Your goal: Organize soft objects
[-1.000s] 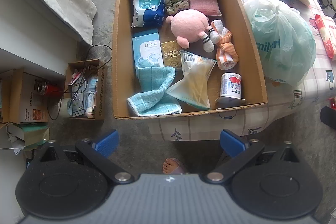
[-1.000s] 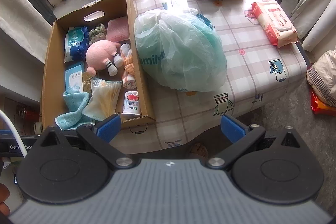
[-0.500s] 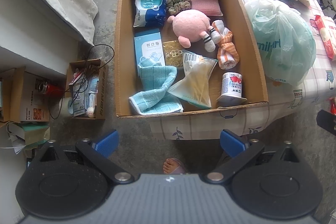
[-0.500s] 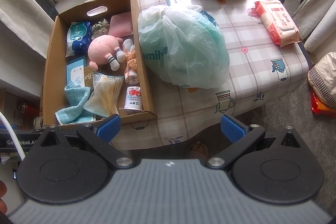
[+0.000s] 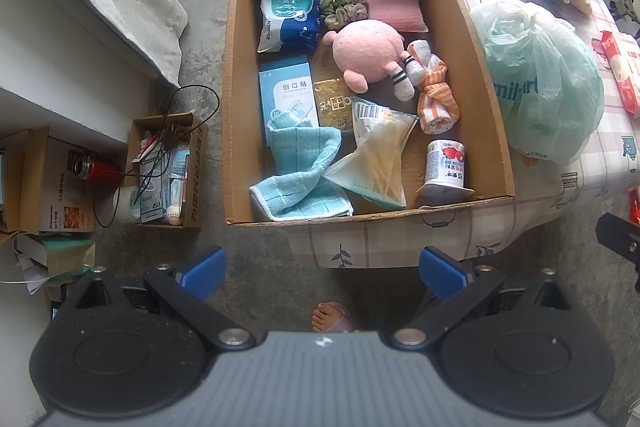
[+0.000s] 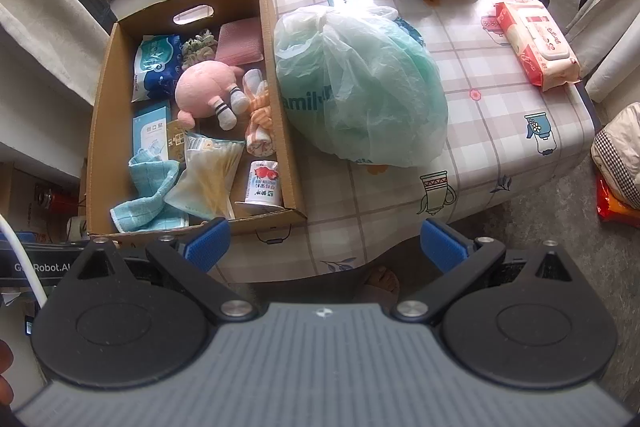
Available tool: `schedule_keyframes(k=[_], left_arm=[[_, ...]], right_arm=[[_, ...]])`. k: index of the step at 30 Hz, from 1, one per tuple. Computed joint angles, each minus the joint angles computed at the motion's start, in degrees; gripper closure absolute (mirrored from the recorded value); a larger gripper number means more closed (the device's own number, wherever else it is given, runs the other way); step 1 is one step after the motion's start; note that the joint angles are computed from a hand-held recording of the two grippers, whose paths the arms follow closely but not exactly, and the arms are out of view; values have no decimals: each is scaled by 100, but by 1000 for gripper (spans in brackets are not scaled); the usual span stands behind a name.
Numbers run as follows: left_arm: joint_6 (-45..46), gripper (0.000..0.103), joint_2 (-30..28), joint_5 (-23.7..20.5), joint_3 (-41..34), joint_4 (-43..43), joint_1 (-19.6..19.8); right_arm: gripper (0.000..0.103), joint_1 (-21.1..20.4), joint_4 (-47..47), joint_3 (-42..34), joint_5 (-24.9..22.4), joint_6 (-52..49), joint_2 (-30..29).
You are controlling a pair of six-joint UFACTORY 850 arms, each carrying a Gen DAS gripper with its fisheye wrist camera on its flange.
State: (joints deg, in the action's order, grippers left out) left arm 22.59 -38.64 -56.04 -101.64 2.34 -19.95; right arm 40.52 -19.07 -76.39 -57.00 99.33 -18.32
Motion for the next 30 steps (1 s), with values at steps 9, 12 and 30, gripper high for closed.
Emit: schedule_keyframes(k=[9,12,30], left_arm=[[26,0,-63,-47,-93,-10,27],[22,0,-62,-50,-92,-10,24],[-4,0,-71,-41,-91,2,13]], right_arm=[[1,-20,19,-33,32,-87,-29],[1,-22,15,-38,22,-93,-32],[1,-33,15,13,71,-96,-7]])
